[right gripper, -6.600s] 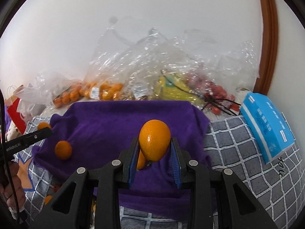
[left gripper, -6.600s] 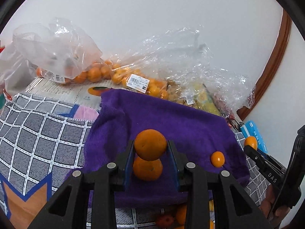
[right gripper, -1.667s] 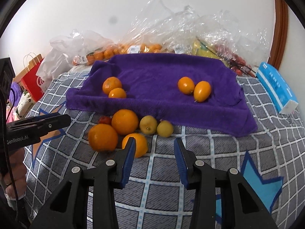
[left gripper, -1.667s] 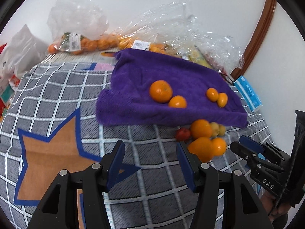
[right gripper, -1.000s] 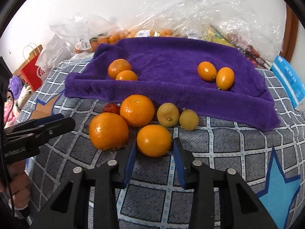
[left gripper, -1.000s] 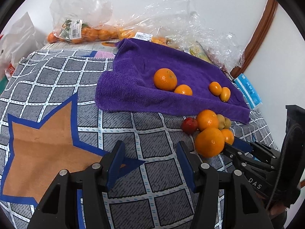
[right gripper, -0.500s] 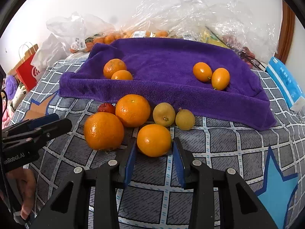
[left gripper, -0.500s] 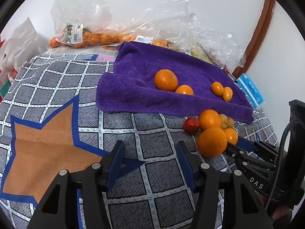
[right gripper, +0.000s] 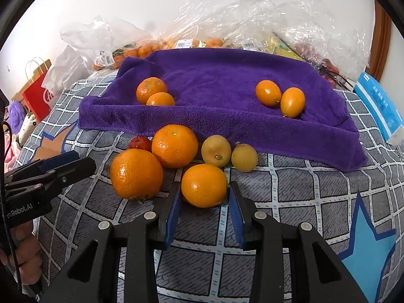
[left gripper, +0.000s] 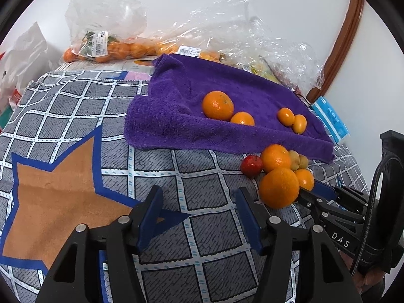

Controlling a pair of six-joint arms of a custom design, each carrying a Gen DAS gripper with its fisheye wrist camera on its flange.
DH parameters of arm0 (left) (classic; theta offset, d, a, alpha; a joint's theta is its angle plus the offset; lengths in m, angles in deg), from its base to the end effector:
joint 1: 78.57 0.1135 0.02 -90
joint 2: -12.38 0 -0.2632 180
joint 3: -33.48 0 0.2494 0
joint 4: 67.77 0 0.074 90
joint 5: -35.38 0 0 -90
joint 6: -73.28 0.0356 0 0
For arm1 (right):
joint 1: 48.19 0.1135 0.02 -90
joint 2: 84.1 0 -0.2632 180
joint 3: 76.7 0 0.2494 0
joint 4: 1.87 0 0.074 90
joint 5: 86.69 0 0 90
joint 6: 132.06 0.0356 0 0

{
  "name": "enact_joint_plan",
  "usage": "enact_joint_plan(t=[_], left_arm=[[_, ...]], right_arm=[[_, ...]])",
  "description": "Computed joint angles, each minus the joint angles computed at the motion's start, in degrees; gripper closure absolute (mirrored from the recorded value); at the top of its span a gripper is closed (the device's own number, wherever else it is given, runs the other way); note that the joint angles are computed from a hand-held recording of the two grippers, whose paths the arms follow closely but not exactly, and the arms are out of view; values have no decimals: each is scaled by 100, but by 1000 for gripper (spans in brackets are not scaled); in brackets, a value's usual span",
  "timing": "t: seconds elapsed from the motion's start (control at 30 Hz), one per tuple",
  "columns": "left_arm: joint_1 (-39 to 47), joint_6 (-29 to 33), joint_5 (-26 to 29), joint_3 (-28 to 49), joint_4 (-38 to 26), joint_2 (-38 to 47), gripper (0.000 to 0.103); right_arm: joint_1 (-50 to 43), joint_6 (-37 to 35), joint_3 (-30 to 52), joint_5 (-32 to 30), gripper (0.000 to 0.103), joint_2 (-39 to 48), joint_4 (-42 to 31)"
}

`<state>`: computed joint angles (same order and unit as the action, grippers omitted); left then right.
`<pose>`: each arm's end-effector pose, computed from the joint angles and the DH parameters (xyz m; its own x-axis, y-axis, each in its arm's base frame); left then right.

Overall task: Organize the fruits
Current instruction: 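Move right tool to a round orange while left tool approaches a large orange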

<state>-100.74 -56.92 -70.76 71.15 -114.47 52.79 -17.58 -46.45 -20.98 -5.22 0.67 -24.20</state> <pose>0.1325 -0.0433 0.1900 -0.6633 -0.3992 -0.6330 -0.3051 0.9166 -0.2584 0.2402 0.1482 0.1692 -0.6258 -0.4582 -0.6312 -0.6330 0.7712 0.0678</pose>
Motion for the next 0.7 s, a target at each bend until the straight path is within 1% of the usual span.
enact_joint_plan(t=[0.17, 0.4, 0.53, 0.7], left_arm=[[-86, 20, -67, 54, -20, 114, 42], [-100, -91, -62, -22, -40, -128, 44], [-16, -112, -21, -64, -68, -266, 45], [-25, -97, 22, -59, -63, -276, 45]], right_arm=[[-6, 37, -50, -22, 67, -57, 29], [-197, 80, -116, -276, 67, -163, 65], [-361, 170, -135, -346, 67, -242, 63], [-560, 70, -180, -331, 67, -446, -32]])
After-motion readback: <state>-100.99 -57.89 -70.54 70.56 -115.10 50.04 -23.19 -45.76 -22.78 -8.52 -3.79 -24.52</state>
